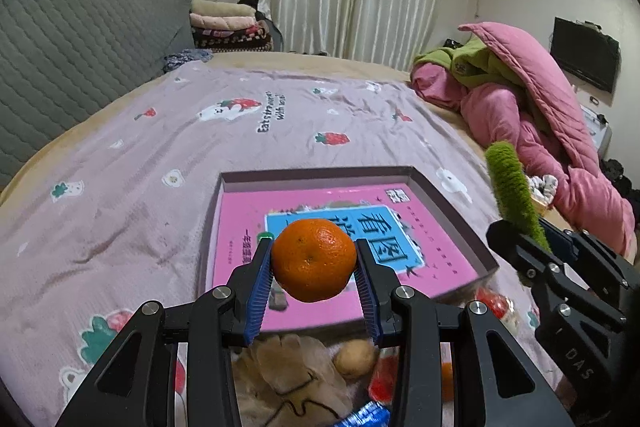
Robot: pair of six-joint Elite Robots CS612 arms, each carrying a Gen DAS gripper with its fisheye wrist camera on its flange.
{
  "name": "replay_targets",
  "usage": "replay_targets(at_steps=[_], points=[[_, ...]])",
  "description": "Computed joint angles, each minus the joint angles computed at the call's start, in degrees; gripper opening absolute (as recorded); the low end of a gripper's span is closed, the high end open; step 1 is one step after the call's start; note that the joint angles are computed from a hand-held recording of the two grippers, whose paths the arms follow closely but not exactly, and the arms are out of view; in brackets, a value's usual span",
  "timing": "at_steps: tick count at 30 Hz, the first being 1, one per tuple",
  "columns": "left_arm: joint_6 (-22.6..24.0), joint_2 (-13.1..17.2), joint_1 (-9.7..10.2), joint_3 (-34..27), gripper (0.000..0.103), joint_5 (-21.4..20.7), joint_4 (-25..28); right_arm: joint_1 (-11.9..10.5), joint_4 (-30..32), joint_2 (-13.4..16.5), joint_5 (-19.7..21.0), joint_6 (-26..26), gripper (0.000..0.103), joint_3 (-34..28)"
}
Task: Organize objects
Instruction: 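Carry the orange with the left tool over the tray while the right tool carries the ring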
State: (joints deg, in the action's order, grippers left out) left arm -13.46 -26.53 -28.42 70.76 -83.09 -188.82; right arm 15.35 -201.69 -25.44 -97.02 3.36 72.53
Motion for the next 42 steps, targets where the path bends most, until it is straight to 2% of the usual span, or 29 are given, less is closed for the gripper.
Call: replay_targets(at_steps=[20,27,35,42], points=[[1.65,3.10,0.86,-8.64,0.041,0.86,4.37,-0.79,3.08,2.05,0.51,-1.31,0.029,-6.63],[-0.17,4.91,1.91,-12.89,0.041,-1.61,10.85,-0.99,6.03,2.91,-0.16,-2.22,0.029,-8.72],[-0.85,7.20,2.37,-17.22,0.041,-2.40,16.71,-1.48,10.81,3.82,-0.41,-2.86,0.029,-10.91],[-1.28,8.30,2.57,-18.66,0.041,-4.89,20.48,-2.28,18.38,4.05,0.31,-1.66,0.029,-11.99]])
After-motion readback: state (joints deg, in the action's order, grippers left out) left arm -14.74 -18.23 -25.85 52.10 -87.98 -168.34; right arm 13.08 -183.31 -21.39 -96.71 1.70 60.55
